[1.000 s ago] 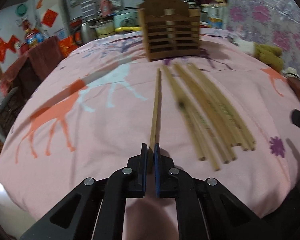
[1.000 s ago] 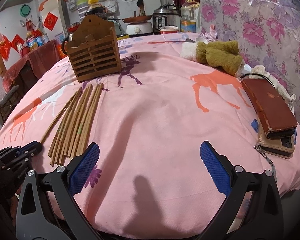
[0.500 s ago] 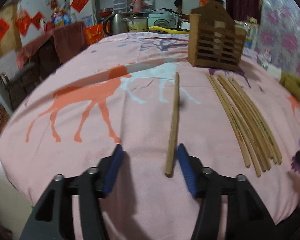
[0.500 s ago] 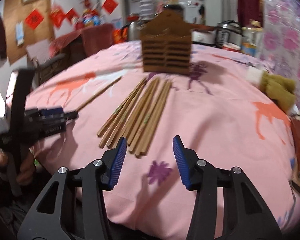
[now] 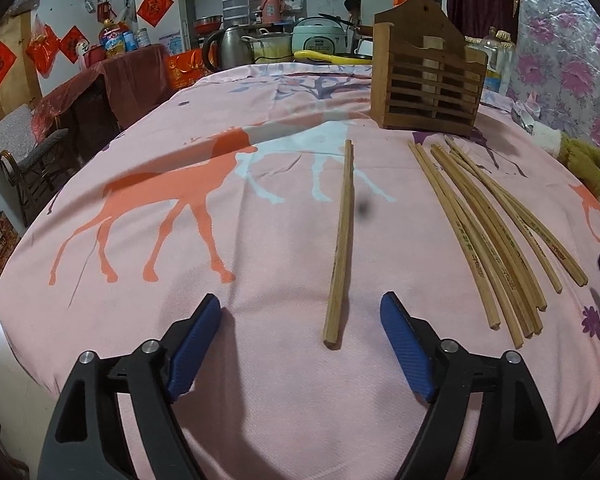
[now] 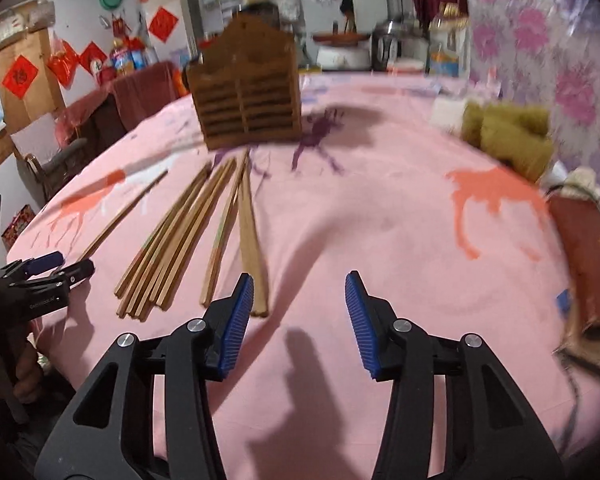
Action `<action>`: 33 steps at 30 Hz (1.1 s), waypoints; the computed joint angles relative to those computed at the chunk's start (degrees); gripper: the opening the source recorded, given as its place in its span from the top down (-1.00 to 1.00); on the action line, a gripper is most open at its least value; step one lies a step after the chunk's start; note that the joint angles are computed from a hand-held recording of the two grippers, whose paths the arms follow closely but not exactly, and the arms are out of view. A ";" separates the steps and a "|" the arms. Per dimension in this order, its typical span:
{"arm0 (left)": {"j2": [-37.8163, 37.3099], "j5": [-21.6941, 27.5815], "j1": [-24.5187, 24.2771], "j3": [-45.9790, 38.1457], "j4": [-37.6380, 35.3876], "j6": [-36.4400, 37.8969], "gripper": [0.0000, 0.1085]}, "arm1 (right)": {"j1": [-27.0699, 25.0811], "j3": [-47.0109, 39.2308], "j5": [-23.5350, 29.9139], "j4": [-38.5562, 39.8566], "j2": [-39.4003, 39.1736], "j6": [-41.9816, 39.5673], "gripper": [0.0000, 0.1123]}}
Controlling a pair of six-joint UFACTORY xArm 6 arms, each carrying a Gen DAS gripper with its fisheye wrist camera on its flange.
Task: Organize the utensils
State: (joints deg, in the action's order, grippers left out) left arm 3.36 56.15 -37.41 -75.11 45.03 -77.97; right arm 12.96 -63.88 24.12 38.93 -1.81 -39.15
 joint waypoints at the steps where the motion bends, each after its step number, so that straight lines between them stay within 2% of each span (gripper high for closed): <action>1: -0.10 0.00 0.06 0.14 0.00 -0.19 -0.56 | 0.02 -0.37 0.58 -0.24 0.37 -0.10 0.15; 2: -0.17 0.04 0.07 0.28 0.02 -0.41 -0.58 | 0.22 -0.29 1.31 -0.50 0.39 -0.71 0.16; 4: -0.15 0.05 0.10 0.29 0.06 -0.51 -0.58 | 1.12 0.29 0.49 -1.67 0.29 -1.81 0.29; 6: -0.20 0.12 0.11 0.37 0.18 -0.56 -0.59 | 2.35 1.52 -2.28 -4.92 0.05 -0.68 0.35; 8: -0.27 0.09 0.12 0.46 0.18 -0.60 -0.60 | 2.47 2.11 -3.75 -8.61 0.23 2.39 0.35; 10: -0.25 0.14 0.10 0.43 0.20 -0.60 -0.60 | 1.95 1.11 -2.12 -9.20 1.10 3.52 0.36; 12: -0.25 0.12 0.14 0.46 0.25 -0.60 -0.61 | 1.86 0.60 0.15 -7.54 1.22 1.34 0.36; 14: -0.25 0.17 0.15 0.46 0.26 -0.65 -0.62 | 2.78 1.56 0.00 -6.63 0.50 -1.56 0.36; 17: -0.37 0.31 0.12 0.58 0.30 -0.77 -0.64 | 3.78 3.40 -3.35 -9.22 -0.27 -0.62 0.39; 19: -0.38 0.34 0.15 0.58 0.29 -0.76 -0.65 | 2.99 2.79 -2.86 -5.90 -0.42 -1.90 0.39; 22: -0.34 0.38 0.14 0.54 0.35 -0.78 -0.66 | 1.42 1.34 -0.49 3.69 -0.94 -7.44 0.39; 23: -0.34 0.44 0.15 0.54 0.40 -0.81 -0.67 | 1.42 1.24 -1.13 3.40 -0.75 -6.93 0.39; 28: -0.45 0.46 0.26 0.70 0.41 -1.05 -0.70 | 2.50 0.74 -1.16 -7.71 1.56 0.45 0.37; 33: -0.45 0.51 0.21 0.70 0.44 -1.08 -0.70 | 2.64 1.52 -2.74 -9.39 1.26 1.58 0.38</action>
State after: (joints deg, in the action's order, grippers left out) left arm 2.91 56.65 -37.20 -74.40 45.47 -79.05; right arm 15.60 -62.36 21.38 29.53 -0.55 -37.57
